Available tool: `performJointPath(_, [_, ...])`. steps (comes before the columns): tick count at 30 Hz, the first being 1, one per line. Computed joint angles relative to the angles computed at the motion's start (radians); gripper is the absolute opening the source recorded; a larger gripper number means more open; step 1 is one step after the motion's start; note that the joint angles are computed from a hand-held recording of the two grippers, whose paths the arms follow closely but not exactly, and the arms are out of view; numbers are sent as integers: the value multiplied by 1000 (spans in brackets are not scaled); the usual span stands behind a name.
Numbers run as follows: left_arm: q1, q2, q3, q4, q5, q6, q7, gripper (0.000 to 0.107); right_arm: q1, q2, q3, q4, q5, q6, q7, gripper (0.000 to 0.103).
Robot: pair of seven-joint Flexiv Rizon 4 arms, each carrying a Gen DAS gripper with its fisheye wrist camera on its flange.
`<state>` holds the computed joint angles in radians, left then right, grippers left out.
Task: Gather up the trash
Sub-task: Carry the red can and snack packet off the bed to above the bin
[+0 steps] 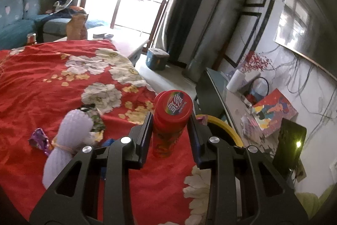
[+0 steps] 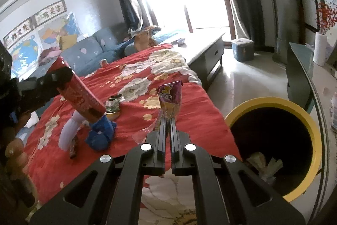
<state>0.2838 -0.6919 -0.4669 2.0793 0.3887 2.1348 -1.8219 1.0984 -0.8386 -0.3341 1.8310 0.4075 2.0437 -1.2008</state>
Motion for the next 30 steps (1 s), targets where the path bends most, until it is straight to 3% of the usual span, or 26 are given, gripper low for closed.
performJointPath(13, [-50,-37,-32,-37,-11,-52,66,26,-11,-1,-28,20,58,16,8,4])
performJointPath(30, [-146,-130,-88,-134,-101,-157,256,26,-56,-14,-31,56,128,39,45,4])
